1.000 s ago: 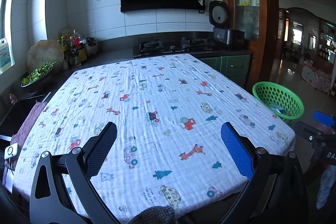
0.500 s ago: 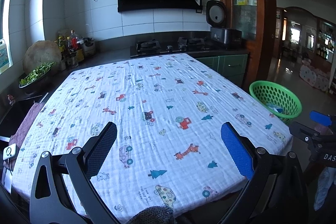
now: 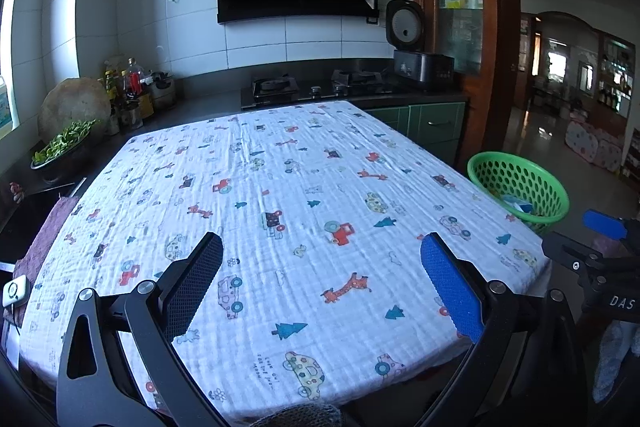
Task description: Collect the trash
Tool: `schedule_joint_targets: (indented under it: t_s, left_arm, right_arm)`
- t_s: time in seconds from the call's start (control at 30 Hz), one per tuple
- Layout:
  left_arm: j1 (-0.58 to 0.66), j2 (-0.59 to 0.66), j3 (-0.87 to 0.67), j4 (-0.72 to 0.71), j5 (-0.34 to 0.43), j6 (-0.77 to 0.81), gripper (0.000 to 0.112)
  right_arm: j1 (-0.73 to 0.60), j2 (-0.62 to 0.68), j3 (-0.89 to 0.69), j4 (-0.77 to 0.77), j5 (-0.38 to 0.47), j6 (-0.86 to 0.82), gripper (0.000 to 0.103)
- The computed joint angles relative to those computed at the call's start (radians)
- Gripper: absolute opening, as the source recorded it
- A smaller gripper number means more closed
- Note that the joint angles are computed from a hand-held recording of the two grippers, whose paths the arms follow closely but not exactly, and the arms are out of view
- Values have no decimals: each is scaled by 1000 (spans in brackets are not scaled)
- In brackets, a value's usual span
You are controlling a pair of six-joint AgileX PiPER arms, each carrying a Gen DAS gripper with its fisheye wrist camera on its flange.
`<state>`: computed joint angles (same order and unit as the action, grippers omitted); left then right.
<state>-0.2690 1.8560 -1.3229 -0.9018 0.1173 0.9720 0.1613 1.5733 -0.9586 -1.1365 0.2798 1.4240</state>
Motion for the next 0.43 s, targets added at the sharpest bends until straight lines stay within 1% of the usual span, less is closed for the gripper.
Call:
schedule_joint_targets:
  t_s: [0.07,0.2,0.43]
  left_arm:
    - [-3,1,2,7,-7,-4,98]
    - [-2,6,-6,24,7,-20,98]
    - [-1,8,-10,54,10,-50,98]
  right_arm:
    - [0,0,1,-2,0,2,96]
    - [0,1,-1,4,-1,-3,96]
    - [0,1,1,10,-1,-7,96]
